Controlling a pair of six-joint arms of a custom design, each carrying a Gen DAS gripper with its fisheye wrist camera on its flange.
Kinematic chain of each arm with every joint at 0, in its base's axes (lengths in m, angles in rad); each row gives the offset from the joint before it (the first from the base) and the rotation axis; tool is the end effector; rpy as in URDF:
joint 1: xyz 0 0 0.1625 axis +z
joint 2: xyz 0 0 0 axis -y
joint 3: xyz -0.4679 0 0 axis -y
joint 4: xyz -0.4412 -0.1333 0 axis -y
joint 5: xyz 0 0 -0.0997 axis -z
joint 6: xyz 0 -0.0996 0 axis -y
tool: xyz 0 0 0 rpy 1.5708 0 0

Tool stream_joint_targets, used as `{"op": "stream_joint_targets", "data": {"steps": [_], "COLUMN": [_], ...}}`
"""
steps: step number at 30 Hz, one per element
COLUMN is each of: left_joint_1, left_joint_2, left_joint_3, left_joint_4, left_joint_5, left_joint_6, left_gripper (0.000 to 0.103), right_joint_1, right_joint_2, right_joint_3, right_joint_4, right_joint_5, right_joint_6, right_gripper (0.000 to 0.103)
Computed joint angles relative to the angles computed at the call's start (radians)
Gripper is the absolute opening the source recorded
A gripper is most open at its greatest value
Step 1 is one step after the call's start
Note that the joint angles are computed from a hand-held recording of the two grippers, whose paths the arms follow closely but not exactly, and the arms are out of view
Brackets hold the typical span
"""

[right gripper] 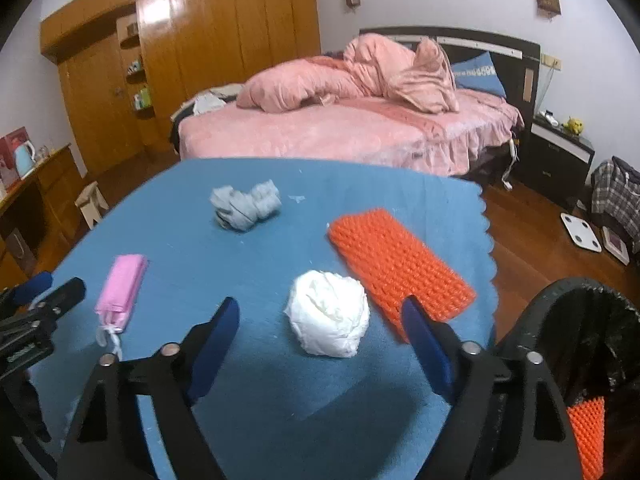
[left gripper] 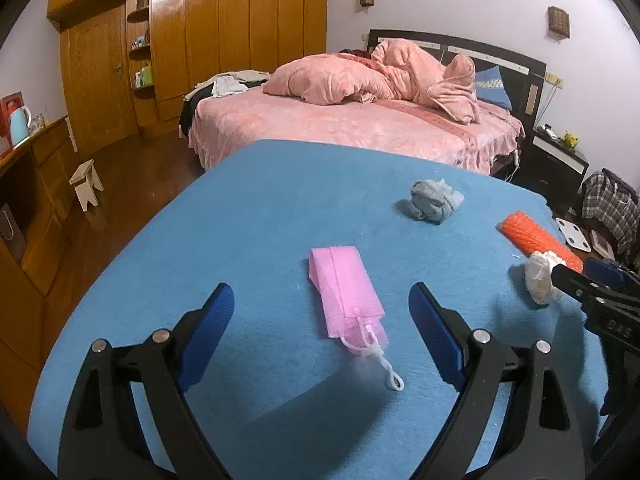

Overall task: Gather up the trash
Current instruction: 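Grasp the white tissue ball with the right tool while the left grasps the pink mask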

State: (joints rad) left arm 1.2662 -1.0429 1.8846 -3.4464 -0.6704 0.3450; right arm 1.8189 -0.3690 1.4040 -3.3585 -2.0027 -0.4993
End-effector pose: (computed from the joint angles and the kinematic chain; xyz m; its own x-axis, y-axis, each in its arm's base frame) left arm 0.0115 -0.6680 0.2917 -0.6959 -0.2641 -0.6678 0.4131 0.6134 -0.6731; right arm 0.2843 -0.7494 -0.0460 -0.7488 -0.2910 0.5955 -0.6125 0.6472 -0.4539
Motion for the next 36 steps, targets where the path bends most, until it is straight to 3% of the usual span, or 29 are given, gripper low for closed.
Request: {"op": "stream_joint_targets", "data": {"steps": [8,22,28,31,34,36], "left_joint_1": [0.019,0.049,0.057,0.056,0.056,0.054], "left_joint_2": [0.028,0.032,0.027,0.026,0.026,0.025], "left_joint_3": [-0.033,-0.082,-0.083,-0.08,-0.079,-0.076], "left_joint_4": [0.06,0.299,0.335,0.332,0.327,0.32], "left_joint_5": [-0.013,-0.021,-0.032,-0.03,-0.032,-0.035], "left_joint_6": [-0.032,-0.187,-0.221,-0.216,-0.213,-0.208], "left_gripper": [0.086,0.071,0.063,0.056,0.042,0.024], "right_joint_1": [-0.014,-0.012,-0.01,-0.008,-0.008,-0.008], "right_joint_2": [0.025,0.041,0.048,0.051,0.052,0.053], "right_joint_3": [-0.047,-0.071,-0.079,-0.084,-0.085,-0.086], "right_joint_4": [0.094,0.132,0.138,0.139,0.14,0.141], "right_joint_5": [-0.03,-0.058,-0.07,-0.079,-0.082,-0.084], "right_joint_6": [0.024,0.035,0.032,0.028,0.027,0.028], "right_gripper": [0.049,0.049,0.05,0.051,0.051,0.051]}}
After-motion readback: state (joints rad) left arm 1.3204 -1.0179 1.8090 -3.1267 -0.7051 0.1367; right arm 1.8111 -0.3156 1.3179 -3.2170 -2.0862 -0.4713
